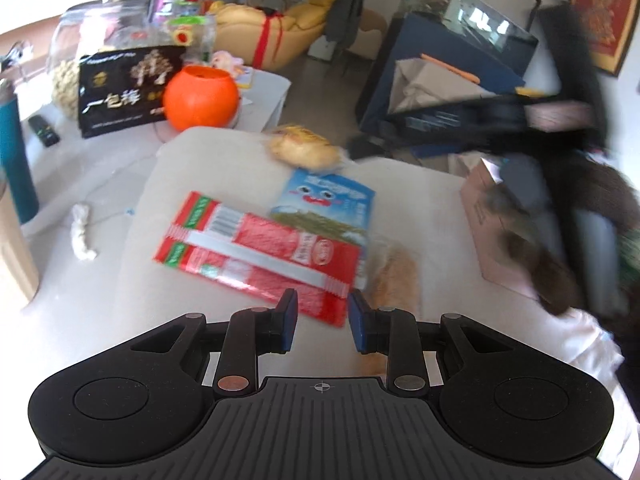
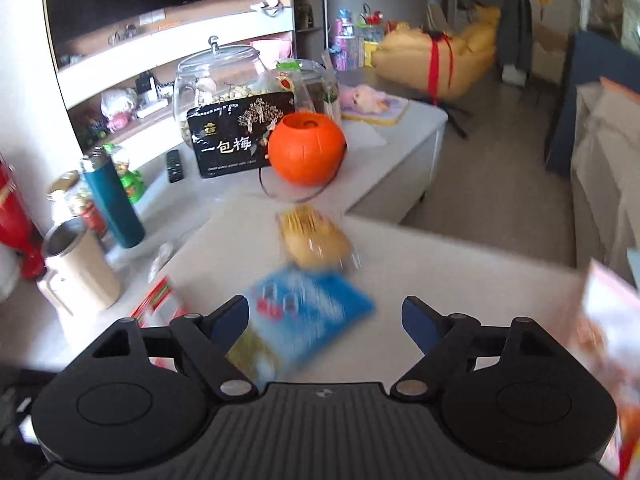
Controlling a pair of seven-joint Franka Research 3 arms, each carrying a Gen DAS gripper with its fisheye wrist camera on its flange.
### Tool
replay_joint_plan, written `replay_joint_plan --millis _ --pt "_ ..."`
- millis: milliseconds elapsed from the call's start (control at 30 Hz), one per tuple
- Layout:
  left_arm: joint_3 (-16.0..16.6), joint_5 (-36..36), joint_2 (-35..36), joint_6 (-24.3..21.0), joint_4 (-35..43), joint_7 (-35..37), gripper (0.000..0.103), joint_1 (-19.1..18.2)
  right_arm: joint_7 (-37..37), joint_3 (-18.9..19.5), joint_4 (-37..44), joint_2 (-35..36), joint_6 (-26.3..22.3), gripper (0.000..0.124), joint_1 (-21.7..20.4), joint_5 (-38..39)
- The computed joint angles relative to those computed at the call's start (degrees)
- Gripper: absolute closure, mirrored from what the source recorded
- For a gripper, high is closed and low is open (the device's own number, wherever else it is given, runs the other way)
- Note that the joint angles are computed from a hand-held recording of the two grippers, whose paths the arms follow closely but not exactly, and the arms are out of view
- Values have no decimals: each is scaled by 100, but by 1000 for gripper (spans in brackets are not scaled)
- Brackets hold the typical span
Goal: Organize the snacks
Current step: 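Grasp the yellow bread bun pack with the right tool, then lift the bread bun pack with right tool while left tool grips the long biscuit-stick pack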
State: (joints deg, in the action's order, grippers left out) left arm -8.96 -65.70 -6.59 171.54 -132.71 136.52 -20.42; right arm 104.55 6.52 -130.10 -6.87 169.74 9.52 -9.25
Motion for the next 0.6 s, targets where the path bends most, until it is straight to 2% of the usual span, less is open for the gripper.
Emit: replay_joint_plan --millis 67,167,200,267,300,367,467,533,600 --pt "138 -584 -62 -160 -10 518 72 -8 196 38 651 634 -103 40 3 -295" --pt "209 -1135 -150 -507 -46 1039 72 141 1101 -295 1731 1599 -479 40 342 -1118" --pt "201 -1188 -172 -604 -63 1109 72 205 1246 -397 2074 1894 -667 40 451 -1098" --pt "167 -1222 -188 -715 -86 1188 72 308 969 -356 2746 2443 -1210 43 436 -473" --pt "148 -1269 -182 -732 -86 1231 72 341 942 -400 2946 2591 -1458 53 478 -317" --pt "108 -1381 -134 -755 -61 1269 72 394 1026 -666 2787 2486 -1385 69 719 -513" --pt "16 -1407 -84 -860 -11 1199 72 431 858 -831 2057 1764 -1229 70 885 -619" --pt "-44 -1493 -119 -986 10 1364 72 404 828 -793 1483 1113 -1381 70 868 -689" --pt "-140 -1303 -162 -1040 16 1385 72 348 981 -674 735 367 -1436 70 773 -1113"
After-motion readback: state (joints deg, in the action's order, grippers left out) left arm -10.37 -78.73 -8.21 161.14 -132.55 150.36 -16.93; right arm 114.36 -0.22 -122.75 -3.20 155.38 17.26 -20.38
